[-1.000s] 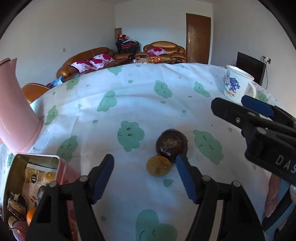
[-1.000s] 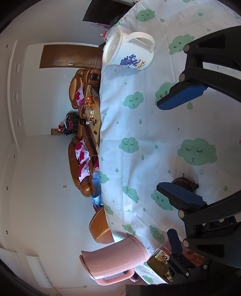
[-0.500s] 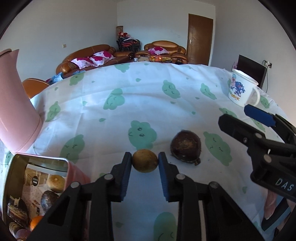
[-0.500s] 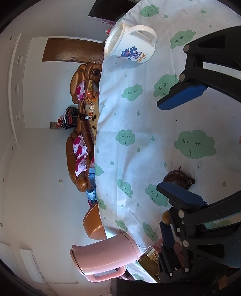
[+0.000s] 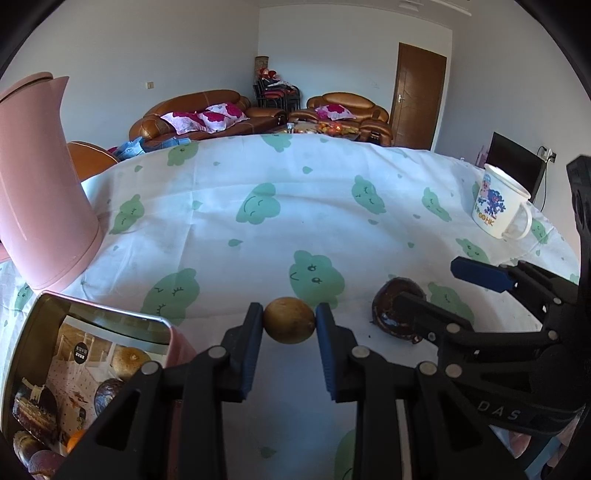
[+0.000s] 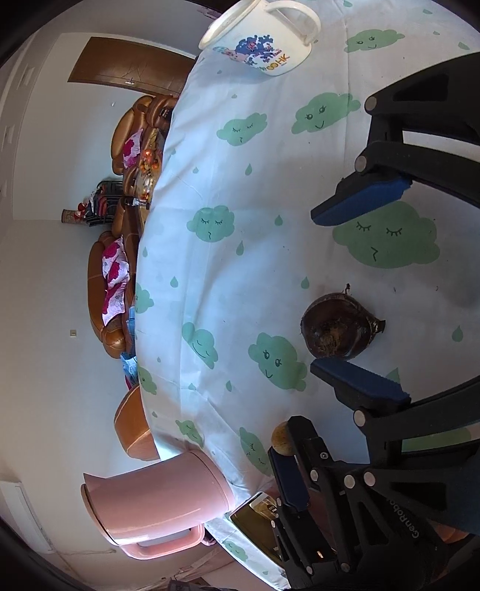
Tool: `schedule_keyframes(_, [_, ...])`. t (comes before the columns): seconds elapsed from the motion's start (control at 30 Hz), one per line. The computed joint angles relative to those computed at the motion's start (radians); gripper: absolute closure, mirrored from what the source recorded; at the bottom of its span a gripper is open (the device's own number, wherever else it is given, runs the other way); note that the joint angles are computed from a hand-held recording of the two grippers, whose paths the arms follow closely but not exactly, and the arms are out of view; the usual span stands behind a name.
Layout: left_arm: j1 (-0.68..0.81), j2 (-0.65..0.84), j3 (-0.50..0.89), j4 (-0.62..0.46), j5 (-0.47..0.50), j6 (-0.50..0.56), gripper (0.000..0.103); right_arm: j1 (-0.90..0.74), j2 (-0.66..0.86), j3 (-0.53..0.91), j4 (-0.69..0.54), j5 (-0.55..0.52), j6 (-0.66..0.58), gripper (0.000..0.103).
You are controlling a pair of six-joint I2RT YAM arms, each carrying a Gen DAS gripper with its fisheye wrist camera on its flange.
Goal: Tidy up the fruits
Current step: 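Grasp the small yellow fruit with the left gripper while the right gripper grasps the dark brown fruit, then lift both held fruits and carry them over the pink tin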
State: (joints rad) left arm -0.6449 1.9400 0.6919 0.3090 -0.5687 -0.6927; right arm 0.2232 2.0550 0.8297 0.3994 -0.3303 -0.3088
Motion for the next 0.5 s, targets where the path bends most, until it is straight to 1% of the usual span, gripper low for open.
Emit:
schedule_keyframes(0.1, [0.002, -0.005, -0.008, 0.004, -0.009, -0.01, 0.072, 0.012, 0.022, 0.04, -0.067, -0.007, -0.026, 0.033])
schedule_keyframes(0.2, [0.003, -0.003, -0.004, -0.007, -0.016, -0.016, 0.072, 0.023, 0.028, 0.046, -0.079, -0.008, -0.04, 0.039])
schedule_keyframes(0.27, [0.003, -0.002, -0.002, -0.015, -0.02, -0.021, 0.072, 0.025, 0.04, 0.071, -0.123, -0.025, -0.056, 0.044])
schedule_keyframes(0.3, [0.001, -0.003, -0.001, -0.015, -0.021, -0.022, 0.072, 0.026, 0.047, 0.085, -0.148, -0.028, -0.062, 0.053])
schedule_keyframes(0.33, [0.002, -0.003, -0.002, -0.014, -0.021, -0.022, 0.072, 0.027, 0.051, 0.093, -0.162, -0.032, -0.068, 0.06])
schedule_keyframes(0.5, [-0.001, -0.008, -0.009, -0.001, -0.023, -0.019, 0.072, 0.023, 0.035, 0.065, -0.13, -0.042, -0.07, 0.06])
